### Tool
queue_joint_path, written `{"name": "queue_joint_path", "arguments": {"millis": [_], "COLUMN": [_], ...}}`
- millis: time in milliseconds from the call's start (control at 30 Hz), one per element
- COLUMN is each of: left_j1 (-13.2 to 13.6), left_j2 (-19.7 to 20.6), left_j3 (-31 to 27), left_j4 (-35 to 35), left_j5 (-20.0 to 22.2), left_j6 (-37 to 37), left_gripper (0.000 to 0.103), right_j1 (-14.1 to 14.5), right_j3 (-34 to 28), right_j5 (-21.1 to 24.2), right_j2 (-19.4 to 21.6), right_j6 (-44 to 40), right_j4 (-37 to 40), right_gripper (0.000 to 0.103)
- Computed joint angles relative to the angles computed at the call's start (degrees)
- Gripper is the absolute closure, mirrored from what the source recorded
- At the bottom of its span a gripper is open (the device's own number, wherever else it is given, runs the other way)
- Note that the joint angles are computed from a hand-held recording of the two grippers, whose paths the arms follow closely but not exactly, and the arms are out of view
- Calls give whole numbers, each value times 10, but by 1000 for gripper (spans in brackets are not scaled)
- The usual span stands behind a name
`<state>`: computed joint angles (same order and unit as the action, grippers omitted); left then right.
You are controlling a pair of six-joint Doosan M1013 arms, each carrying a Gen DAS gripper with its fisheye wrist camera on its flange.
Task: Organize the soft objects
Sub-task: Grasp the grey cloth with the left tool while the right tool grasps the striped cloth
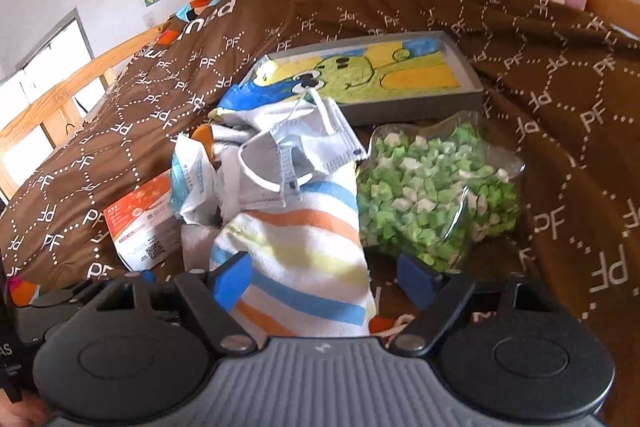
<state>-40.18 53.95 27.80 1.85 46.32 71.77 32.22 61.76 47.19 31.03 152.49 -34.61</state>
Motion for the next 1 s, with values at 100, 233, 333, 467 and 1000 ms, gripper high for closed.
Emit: {"name": "queue_joint_path", "arguments": {"millis": [100,233,333,467,1000], "left_j1": [-1,1,4,12,27], "left_j2": [-2,-10,-11,-8,3], "left_j3": [6,23,25,21,8], "left_j4": [1,-18,-48,-124,-203], "left_j5": [-8,-27,-30,-24,2], "left_j6": [3,13,30,67,10], "left_gripper": [8,16,23,40,88], "right_j1": [-2,-5,-8,-8,12], "right_j3": [-4,-6,-4,-3,-25], "right_j5": [3,8,5,7,85], "right_j2": [3,6,6,6,14], "right_j6": [-2,-6,-8,-7,13], "right_j4": [15,32,47,50,-56], "right_gripper": [30,44,58,78,91]}}
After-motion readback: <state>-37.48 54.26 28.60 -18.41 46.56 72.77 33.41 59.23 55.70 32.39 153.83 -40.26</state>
